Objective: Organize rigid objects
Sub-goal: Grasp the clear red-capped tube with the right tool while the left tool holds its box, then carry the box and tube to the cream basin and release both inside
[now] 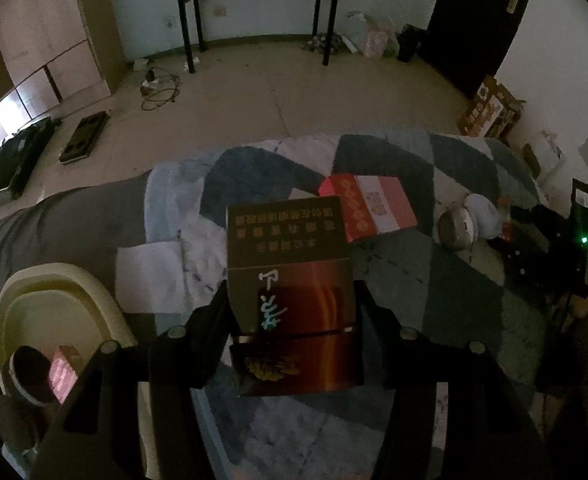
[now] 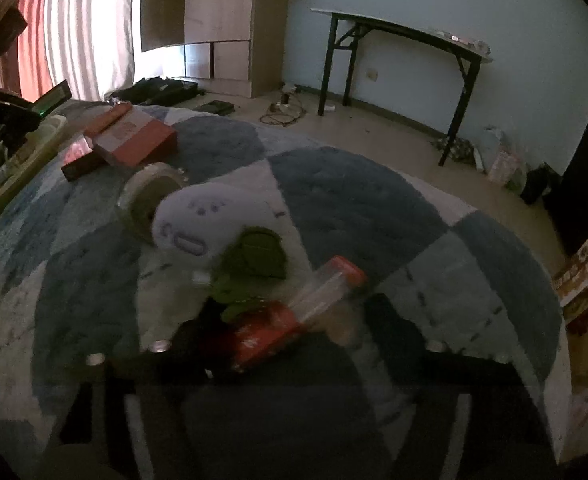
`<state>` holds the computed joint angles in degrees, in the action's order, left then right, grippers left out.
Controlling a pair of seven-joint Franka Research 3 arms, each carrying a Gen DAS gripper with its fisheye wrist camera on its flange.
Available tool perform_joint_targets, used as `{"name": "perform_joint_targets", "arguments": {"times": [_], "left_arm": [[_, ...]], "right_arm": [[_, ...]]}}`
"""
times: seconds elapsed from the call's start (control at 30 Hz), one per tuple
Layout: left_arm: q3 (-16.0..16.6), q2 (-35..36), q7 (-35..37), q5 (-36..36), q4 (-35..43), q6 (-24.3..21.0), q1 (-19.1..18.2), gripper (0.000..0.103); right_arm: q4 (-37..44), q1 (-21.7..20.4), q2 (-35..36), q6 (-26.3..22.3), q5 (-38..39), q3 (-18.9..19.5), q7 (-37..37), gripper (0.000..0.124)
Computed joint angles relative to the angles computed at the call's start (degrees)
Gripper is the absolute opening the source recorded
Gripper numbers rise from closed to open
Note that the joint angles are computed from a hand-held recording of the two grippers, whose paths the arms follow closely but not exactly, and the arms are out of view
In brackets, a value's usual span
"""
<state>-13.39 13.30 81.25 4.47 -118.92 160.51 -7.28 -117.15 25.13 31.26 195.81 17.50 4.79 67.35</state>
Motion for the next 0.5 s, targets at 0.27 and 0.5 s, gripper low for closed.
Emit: {"name": "perform_joint_targets", "arguments": {"times": [0.27,0.5], "left_arm": [[0.83,-6.24,0.27,-3.16,-6.26,2.42,1.71,0.059],[3.13,-12.98,2.81,-9.61,-12.8,5.29,2.87,0.059]], "right_arm": [[-3.86,-5.6,-1.7,3.36,-0.4,6.37,6.94,0.012],[-8.81,-0.47,-6.55,5.31,2.43,2.59,9.3,0.012]]}}
